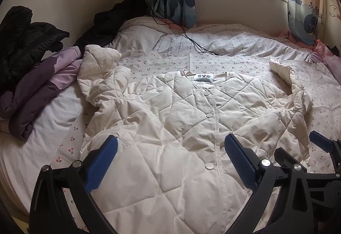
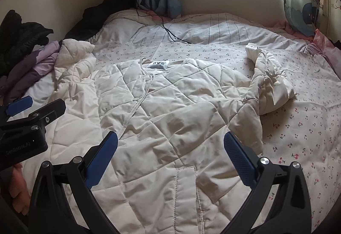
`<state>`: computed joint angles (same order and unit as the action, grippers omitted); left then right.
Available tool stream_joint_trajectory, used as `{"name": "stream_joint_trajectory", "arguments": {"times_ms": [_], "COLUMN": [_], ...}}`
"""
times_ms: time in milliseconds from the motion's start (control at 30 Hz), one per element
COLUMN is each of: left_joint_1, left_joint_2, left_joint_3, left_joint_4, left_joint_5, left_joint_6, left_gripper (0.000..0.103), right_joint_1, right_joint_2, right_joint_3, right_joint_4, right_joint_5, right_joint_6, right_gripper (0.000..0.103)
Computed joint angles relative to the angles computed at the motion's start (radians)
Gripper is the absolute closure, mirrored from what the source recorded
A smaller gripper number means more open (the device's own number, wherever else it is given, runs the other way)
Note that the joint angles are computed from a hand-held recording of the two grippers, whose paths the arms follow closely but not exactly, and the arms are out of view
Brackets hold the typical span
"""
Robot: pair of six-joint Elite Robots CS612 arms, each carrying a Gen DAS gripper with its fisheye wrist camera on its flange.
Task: Fold large clothes
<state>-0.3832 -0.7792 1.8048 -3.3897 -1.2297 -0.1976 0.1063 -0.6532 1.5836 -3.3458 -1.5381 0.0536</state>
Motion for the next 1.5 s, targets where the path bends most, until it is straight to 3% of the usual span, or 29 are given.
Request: {"name": "stream_joint_trajectory", "arguments": {"times_ms": [967,1500], "left_joint_1": [0.004,0.018], "left_joint_2": [0.019,0.026], "left_joint_3": [-0.027,-0.049], "left_joint_4": [0.022,0.035], "left_joint_5": [-0.028,-0.076], "left_joint_6": [-0.027,-0.051], "left_gripper": [0.007,0.007], "right_joint_1": [-0.004,0.008], "right_joint_2": [0.02,0.05], "right_joint_3": [-0.019,-0.054], "right_joint_4": [0.032,0.12], "right_joint_5": [0.007,-0.01], "right_joint_6": [0.015,-0.022], "right_gripper": [0.007,0.007]}}
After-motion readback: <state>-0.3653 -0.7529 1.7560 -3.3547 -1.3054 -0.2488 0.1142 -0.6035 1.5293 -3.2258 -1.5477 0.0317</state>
